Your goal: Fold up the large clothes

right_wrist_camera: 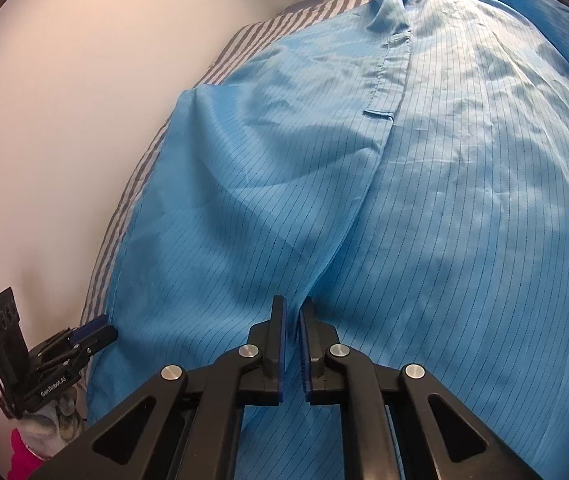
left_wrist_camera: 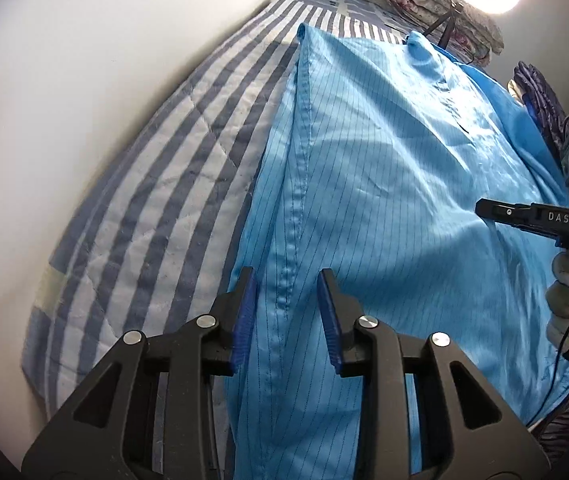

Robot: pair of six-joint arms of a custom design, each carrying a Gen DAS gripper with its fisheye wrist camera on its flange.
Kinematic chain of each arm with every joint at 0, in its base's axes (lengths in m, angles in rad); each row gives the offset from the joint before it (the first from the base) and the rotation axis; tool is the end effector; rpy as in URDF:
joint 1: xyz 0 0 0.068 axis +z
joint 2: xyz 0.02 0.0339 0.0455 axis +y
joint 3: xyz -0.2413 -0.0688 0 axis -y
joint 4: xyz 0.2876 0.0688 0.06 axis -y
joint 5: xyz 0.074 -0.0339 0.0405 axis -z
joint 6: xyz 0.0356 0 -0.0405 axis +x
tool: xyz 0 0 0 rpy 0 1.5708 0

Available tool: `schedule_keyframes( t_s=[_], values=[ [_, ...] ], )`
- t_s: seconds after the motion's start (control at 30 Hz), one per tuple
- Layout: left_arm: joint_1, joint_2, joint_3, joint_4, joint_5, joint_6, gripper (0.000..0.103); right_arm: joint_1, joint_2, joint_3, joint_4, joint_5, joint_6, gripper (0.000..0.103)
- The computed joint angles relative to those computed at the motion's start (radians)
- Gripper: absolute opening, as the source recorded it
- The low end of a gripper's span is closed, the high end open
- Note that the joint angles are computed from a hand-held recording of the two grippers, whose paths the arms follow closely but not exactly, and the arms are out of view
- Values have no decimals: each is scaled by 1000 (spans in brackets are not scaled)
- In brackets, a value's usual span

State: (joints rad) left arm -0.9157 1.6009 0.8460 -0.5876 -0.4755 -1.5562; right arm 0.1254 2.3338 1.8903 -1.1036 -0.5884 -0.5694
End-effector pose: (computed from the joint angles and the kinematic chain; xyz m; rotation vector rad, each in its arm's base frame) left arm 0.1968 -0.2294 0.0984 -0.8935 2.4629 -0.0750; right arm 0.4685 0.0790 0.1151 -0.9871 2.6960 0.8410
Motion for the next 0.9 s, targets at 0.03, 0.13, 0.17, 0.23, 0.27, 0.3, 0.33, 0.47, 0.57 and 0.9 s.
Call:
schedule_keyframes(
  t_s=[0.03, 0.13, 0.17, 0.23, 0.27, 0.3, 0.33, 0.47, 0.57, 0.9],
  values=[
    [1, -5, -13, 15, 0, -2, 29, 4, 6, 5, 3, 1, 3, 5],
    [-6, 5, -2, -11, -12, -8, 11, 4, 13, 15, 1, -1, 8, 5],
    [-10, 1, -5, -9, -16, -11, 7, 6, 12, 14, 6, 0, 11, 5],
    [-21, 10, 15, -41, -36, -24, 3, 11, 3, 1, 23, 2, 18, 5],
    [-29, 13, 27, -68, -50, -37, 0, 13, -6, -10, 32, 4, 18, 4],
    [-37, 15, 38, -94, -66, -54, 0, 16, -15, -21, 41, 4, 18, 4],
    [-49, 16, 51, -132, -88, -84, 0, 23, -16, -21, 48, -2, 22, 1],
    [-69, 11, 59, -226, -118, -173, 0, 46, -66, -74, 106, -30, 21, 0],
    [-61, 2, 29, -148, -78, -127, 0, 78, -93, -127, 197, 81, 37, 0],
    [-162, -110, -8, -206, -116, -243, 51, 21, -65, -43, 149, 56, 40, 16]
  ],
)
